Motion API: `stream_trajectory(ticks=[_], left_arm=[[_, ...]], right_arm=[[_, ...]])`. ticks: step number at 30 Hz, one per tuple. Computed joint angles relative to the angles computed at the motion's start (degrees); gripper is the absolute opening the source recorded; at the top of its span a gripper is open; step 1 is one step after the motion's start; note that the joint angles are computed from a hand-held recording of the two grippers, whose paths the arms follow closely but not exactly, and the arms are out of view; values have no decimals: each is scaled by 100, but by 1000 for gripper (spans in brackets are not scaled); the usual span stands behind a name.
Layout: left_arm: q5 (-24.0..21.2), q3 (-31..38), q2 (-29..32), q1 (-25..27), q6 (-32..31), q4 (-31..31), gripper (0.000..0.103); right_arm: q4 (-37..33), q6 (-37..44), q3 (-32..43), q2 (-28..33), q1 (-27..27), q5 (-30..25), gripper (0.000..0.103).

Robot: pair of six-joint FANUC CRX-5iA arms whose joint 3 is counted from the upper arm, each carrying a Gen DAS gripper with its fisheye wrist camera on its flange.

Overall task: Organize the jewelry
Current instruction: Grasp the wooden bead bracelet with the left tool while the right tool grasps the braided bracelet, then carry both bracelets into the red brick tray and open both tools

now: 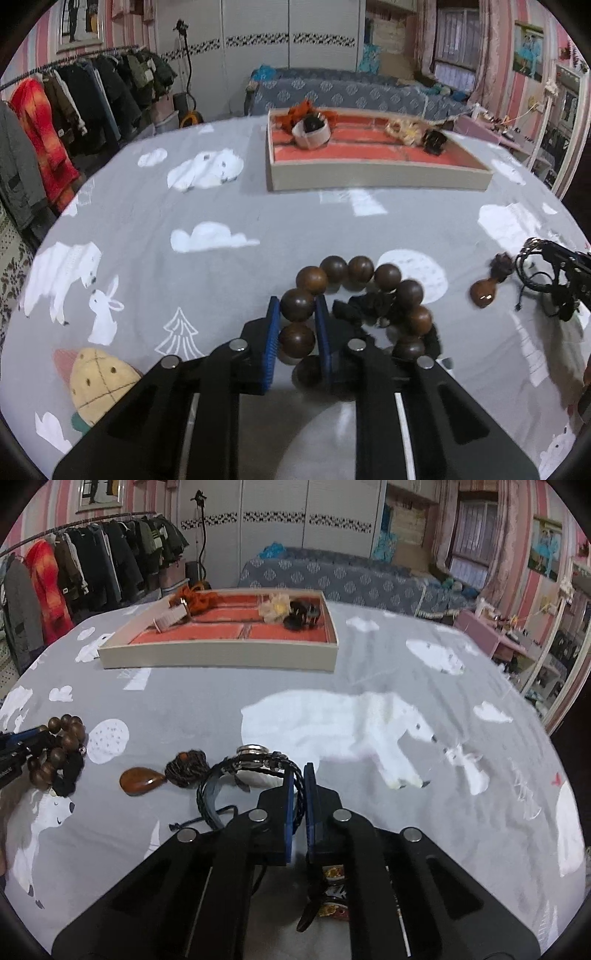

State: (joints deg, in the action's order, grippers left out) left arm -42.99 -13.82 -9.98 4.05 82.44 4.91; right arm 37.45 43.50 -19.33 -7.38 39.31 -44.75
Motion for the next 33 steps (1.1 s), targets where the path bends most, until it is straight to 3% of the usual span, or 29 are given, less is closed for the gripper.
stream_trajectory(ticks=[8, 19, 27, 33], left_arm=[[165, 54, -140, 20, -223, 372, 20], [196, 435, 52, -163, -988, 1216, 20], [127, 1161, 659, -243, -1118, 1613, 20], [44, 1890, 1230, -296, -842, 1507, 20]], right_arm=[[-143, 106, 192, 8, -56, 46, 6], [-382, 422, 876, 305, -168, 12, 6], [-581, 685, 1714, 871, -298, 32, 6], [-629, 760, 2451, 1425, -436, 15, 6]])
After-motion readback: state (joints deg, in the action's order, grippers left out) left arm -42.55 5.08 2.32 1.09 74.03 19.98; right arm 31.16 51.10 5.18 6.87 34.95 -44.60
